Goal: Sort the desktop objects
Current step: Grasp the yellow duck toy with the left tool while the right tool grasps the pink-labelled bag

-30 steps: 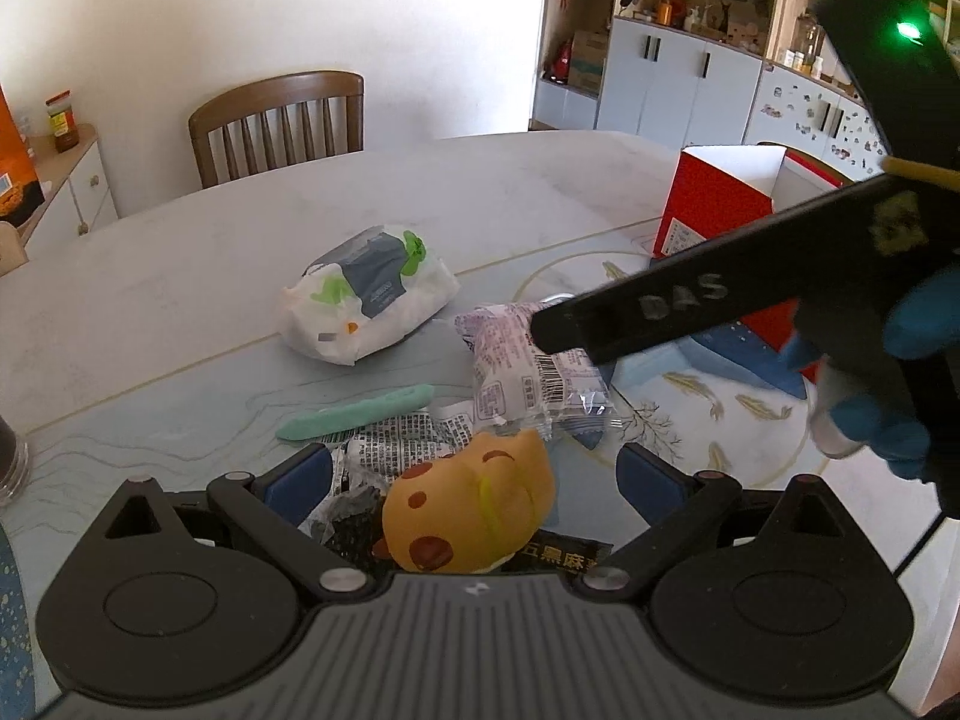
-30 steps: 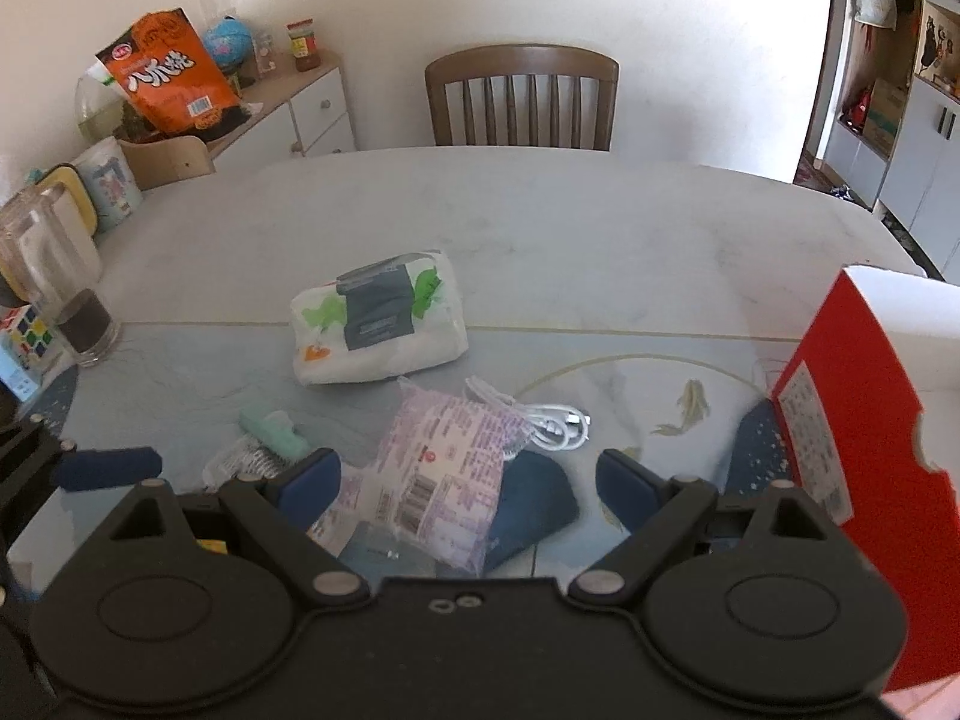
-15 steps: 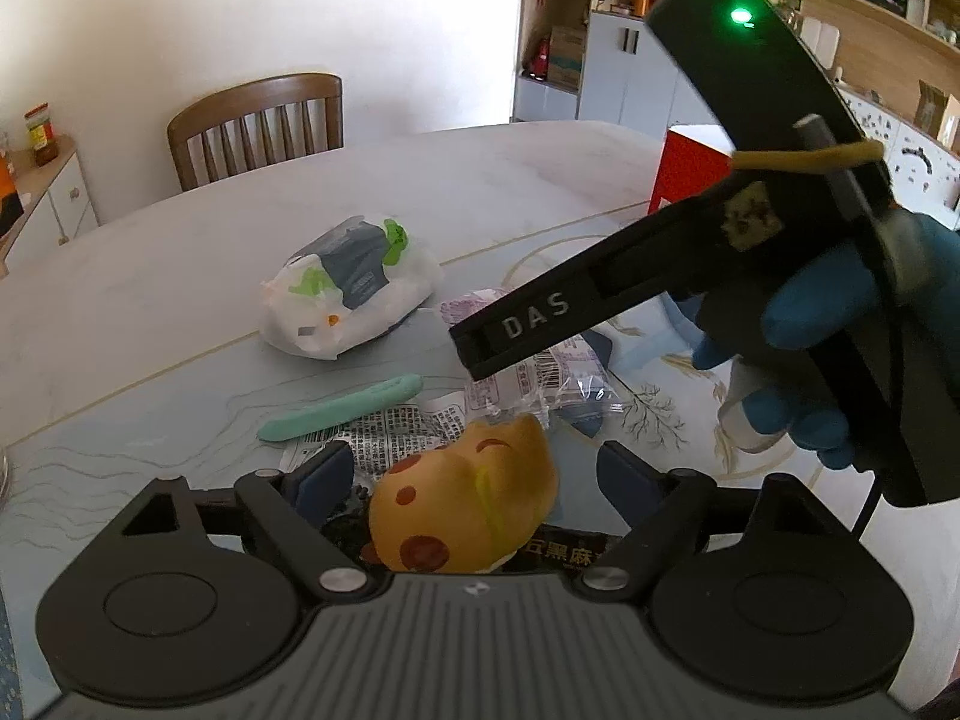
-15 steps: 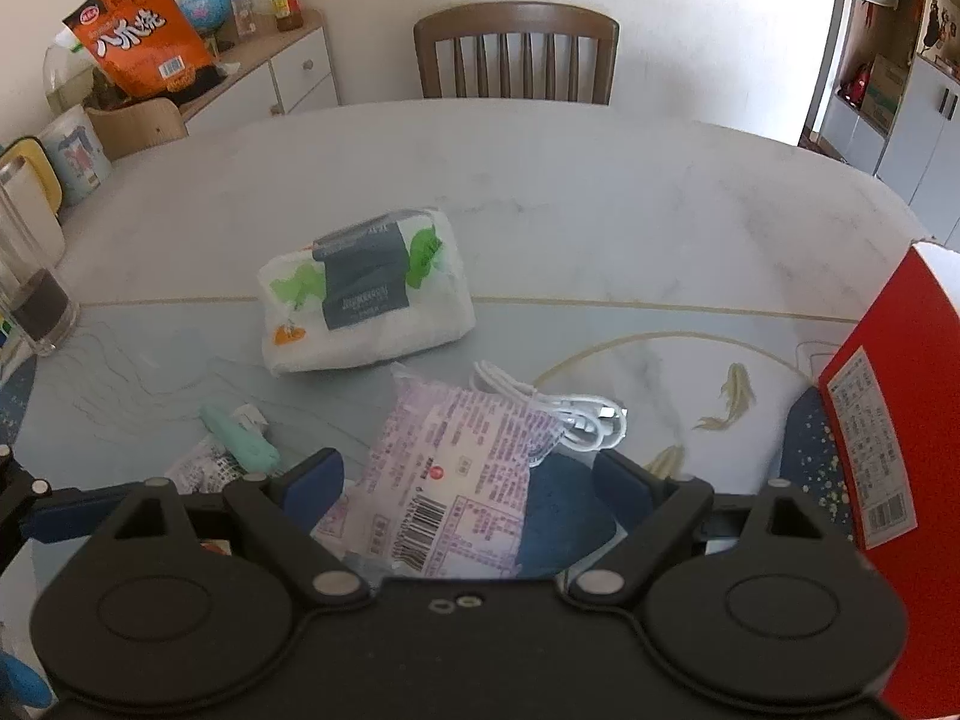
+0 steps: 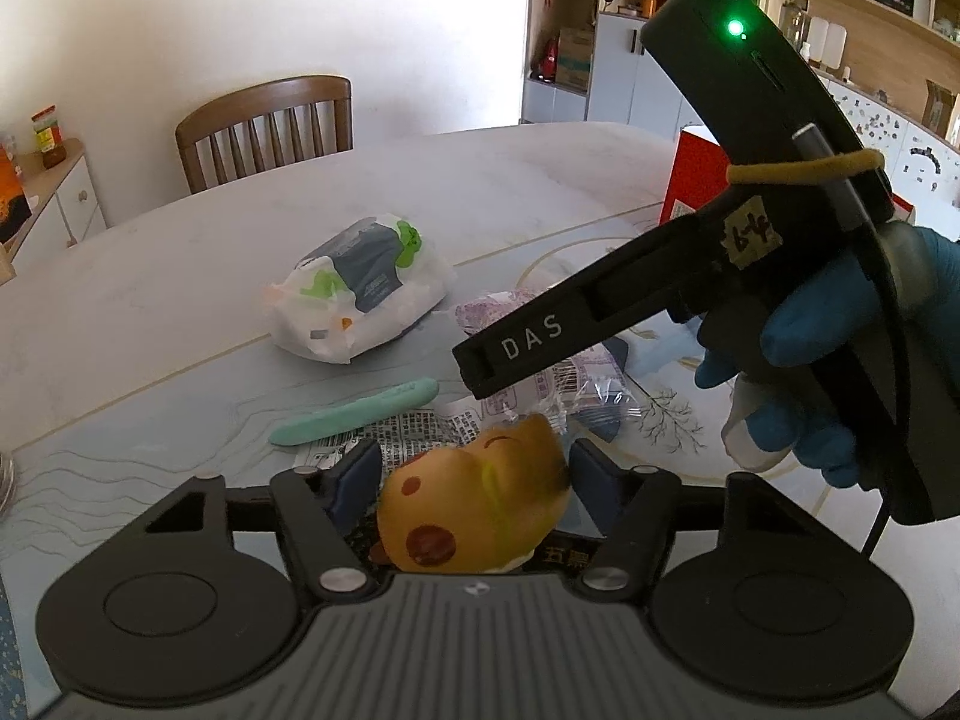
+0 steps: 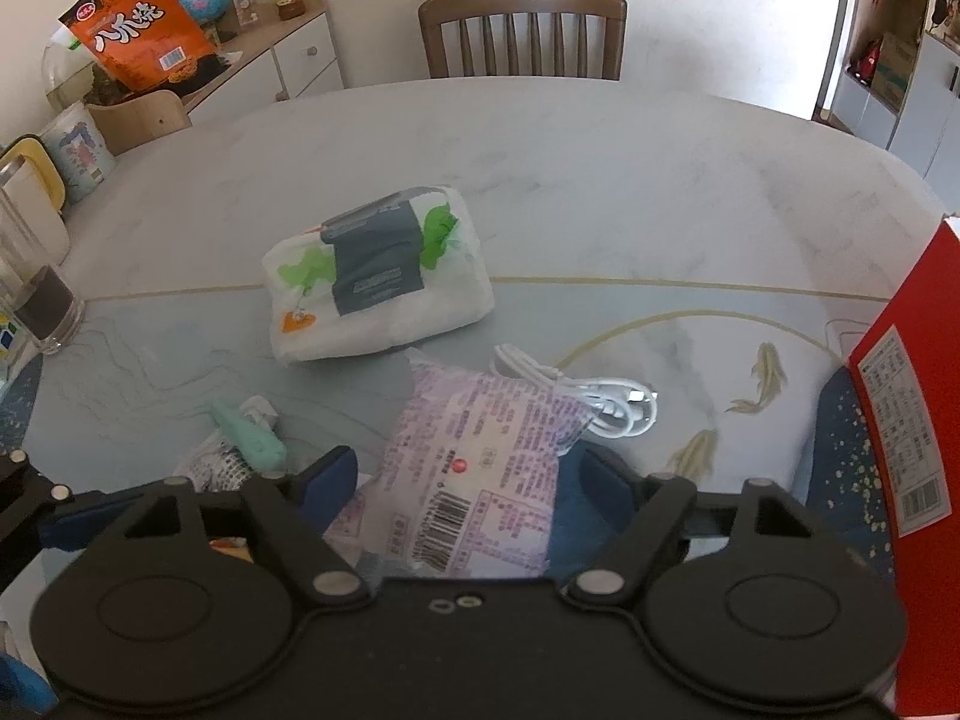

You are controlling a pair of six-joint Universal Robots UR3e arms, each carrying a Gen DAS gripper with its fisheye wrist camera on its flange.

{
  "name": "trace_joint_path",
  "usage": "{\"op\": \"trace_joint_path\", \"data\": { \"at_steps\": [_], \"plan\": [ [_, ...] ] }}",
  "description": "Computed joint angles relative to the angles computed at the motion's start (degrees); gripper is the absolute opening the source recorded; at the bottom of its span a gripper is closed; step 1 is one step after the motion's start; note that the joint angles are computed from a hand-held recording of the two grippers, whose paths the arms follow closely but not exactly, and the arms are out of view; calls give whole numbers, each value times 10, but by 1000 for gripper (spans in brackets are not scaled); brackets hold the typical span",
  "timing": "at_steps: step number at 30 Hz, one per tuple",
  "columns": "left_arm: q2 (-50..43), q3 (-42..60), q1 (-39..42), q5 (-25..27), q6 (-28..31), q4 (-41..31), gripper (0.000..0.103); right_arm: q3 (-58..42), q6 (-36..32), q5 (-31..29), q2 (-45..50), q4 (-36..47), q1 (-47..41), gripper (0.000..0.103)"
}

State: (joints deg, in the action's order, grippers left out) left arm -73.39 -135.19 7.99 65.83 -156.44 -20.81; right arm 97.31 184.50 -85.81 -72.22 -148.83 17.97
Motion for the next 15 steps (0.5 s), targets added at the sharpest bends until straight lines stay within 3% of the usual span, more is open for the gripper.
{"op": "trace_joint_path", "data": {
  "at_steps": [7,15],
  "plan": [
    [-1,0,-2,-2,-7,1,59,10,6,-9,-10,-5,5,63],
    [4,-4,-2,-5,-11,6,55,32,3,-14,-36,-12,0,54]
  ]
}}
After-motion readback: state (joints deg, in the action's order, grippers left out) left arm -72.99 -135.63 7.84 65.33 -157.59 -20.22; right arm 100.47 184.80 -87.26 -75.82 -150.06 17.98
